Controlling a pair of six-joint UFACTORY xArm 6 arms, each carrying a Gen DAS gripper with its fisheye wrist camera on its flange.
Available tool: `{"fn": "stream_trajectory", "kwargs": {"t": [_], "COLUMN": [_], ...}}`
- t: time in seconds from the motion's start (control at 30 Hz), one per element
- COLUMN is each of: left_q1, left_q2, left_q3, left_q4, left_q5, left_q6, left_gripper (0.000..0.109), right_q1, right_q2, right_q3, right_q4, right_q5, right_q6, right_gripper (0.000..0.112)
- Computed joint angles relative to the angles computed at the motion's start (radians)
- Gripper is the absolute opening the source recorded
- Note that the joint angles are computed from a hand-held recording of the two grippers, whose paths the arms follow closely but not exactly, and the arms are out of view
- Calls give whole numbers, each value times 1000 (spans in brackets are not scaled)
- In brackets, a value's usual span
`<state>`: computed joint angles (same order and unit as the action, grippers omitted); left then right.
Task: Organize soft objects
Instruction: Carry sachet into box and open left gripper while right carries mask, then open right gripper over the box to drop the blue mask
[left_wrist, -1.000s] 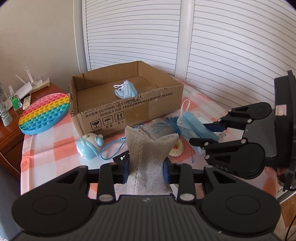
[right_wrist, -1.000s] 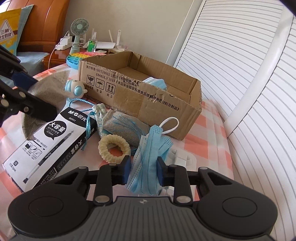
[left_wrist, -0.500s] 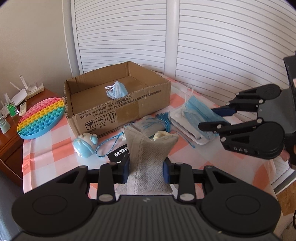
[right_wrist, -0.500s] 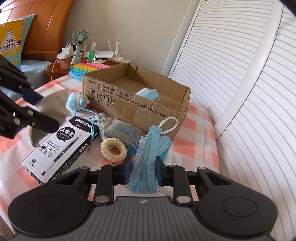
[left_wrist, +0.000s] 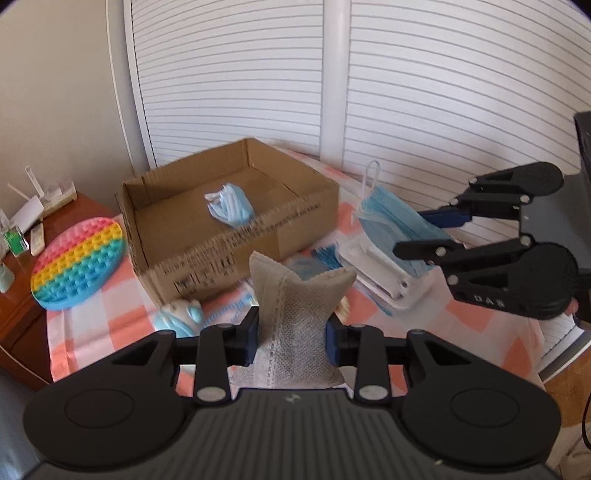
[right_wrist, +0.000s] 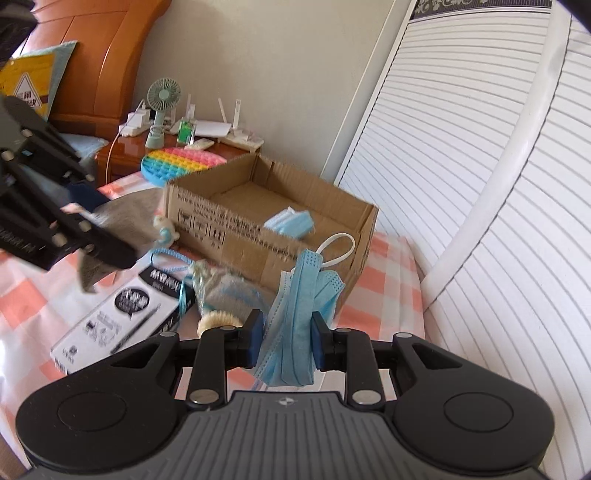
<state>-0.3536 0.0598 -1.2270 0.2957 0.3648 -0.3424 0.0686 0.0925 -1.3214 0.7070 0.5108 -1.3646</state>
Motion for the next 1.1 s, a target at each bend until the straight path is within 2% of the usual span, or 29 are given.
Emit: {"fn": "stream_trajectory", "kwargs": {"t": [0.17,0.4,0.43,0.5,0.53,0.57,0.63,0.7,0.83,0.93,1.1], "left_q1": [46,116,123,134,136,138,144,154,162,162,141], "left_q2": [135,458,502,586,619,642,643,600,441,310,111], "left_q3": [-207,-662,-720,-832,-877,-902,-888,-819,-591,-413,-150], "left_q4": [44,11,25,95,142,201,277,255,219,205,238], "left_q5": [57,191,203,235,253,254,230,203,118,51,4], "left_q6": [24,50,33,-37,-78,-122,-193,-211,-244,-247,-319], "left_gripper": [33,34,39,67,87,90,90,90,99,100,101], "right_q1": [12,29,31,35,37,37,38,37,39,45,59], "right_q2": [76,191,203,223,232,239,257,273,318,359,469], "right_q3": [-112,-272,-287,-312,-323,-334,-357,-380,-443,-505,-675], "right_q4": [-3,-42,-46,-52,-55,-58,-63,-72,-111,-148,-215], "right_q5": [15,29,29,25,27,31,34,45,76,102,172], "right_q6": [36,95,98,107,114,123,135,149,209,259,369], "right_gripper": [31,31,31,31,31,31,31,31,31,31,31]}}
